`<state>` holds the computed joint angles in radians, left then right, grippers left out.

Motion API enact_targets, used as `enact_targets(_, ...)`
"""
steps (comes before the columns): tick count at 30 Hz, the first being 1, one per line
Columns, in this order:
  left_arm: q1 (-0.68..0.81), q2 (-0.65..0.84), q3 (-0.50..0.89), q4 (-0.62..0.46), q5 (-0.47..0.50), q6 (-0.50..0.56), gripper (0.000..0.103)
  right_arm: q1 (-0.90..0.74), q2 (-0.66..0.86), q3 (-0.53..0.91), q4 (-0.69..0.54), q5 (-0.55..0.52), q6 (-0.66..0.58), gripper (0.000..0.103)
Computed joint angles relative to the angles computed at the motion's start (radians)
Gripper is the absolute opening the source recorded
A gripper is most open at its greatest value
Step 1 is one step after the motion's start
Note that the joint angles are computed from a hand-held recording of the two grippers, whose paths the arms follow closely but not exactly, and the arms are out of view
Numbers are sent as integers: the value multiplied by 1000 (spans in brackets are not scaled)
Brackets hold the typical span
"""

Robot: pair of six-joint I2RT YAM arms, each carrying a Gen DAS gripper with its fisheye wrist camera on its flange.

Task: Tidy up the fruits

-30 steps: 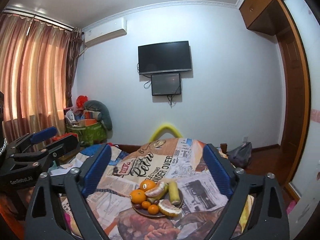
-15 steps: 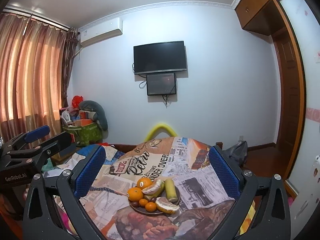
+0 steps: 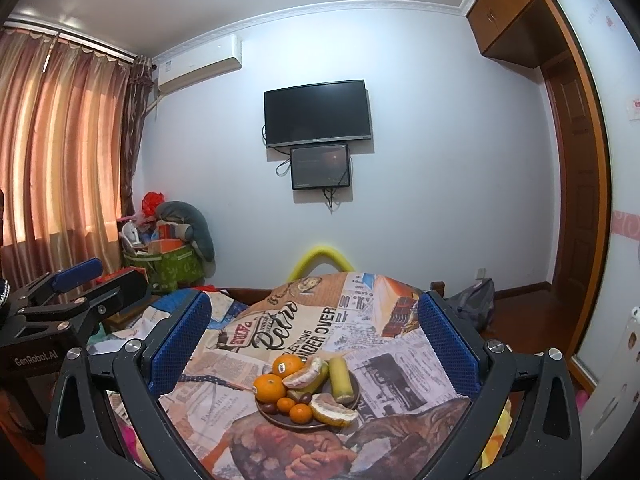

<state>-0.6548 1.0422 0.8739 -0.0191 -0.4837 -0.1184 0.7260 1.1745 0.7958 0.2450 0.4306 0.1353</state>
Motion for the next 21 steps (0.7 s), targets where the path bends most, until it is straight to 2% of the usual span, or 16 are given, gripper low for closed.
enact_targets(21, 2, 10, 24, -37, 30, -8, 103, -2, -5, 19, -30, 5, 3, 103)
